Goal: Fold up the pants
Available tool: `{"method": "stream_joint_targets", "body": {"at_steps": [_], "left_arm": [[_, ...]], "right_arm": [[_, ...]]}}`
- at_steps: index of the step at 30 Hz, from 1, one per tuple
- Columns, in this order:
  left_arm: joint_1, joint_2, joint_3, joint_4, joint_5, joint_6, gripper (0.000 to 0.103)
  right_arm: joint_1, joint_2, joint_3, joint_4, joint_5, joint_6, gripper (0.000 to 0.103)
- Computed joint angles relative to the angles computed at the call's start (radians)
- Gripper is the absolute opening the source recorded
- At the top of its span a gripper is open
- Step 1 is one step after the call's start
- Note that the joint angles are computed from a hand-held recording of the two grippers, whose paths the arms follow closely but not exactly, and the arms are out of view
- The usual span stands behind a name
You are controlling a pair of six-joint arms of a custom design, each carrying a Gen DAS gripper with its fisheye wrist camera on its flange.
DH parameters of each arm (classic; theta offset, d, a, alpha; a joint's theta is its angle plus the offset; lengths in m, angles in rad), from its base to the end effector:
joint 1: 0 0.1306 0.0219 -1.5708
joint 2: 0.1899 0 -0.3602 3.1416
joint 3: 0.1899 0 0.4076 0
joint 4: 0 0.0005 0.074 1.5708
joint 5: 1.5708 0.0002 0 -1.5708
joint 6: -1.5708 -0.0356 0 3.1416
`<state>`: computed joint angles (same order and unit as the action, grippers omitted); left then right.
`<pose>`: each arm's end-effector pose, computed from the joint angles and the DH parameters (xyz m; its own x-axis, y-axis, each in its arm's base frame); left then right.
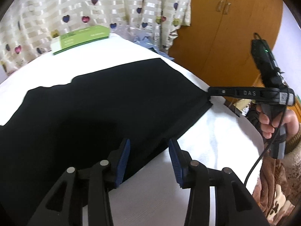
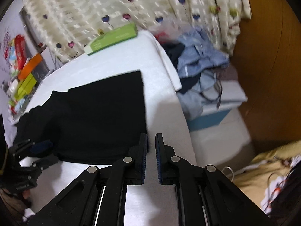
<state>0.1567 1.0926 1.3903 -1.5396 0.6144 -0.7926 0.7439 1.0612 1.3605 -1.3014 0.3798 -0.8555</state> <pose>0.3414 0.0326 0.4979 -0.6161 0.4918 -0.6153 0.7054 0.6922 -0.1530 0.2710 0.2308 0.5024 -0.7705 0.2438 -0.5890 0.1520 0.9676 0.2017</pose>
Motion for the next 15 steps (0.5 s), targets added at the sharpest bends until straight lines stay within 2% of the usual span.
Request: {"method": "stream_joint_targets", "body": {"at_steps": [2, 4, 6, 11, 15], "left_arm": [[0.006, -0.006, -0.006, 0.024, -0.026, 0.026, 0.052], [0.011, -0.02, -0.02, 0.06, -0.052, 0.048, 0.054], [0.021, -0.027, -0.027, 0.078, -0.065, 0.06, 0.055], [0.054, -0.03, -0.036, 0.102, -0.081, 0.086, 0.058], [0.076, -0.034, -0.044, 0.134, -0.101, 0.103, 0.058]], "right_arm": [[0.032, 0.015, 0.021, 0.003, 0.05, 0.022, 0.012], [0.063, 0.039, 0.041, 0.019, 0.091, 0.049, 0.028], [0.075, 0.078, 0.059, 0.036, 0.087, 0.09, 0.038], [0.082, 0.147, 0.076, 0.021, 0.057, 0.126, 0.039], [0.092, 0.123, 0.055, 0.017, 0.07, 0.088, 0.039]]}}
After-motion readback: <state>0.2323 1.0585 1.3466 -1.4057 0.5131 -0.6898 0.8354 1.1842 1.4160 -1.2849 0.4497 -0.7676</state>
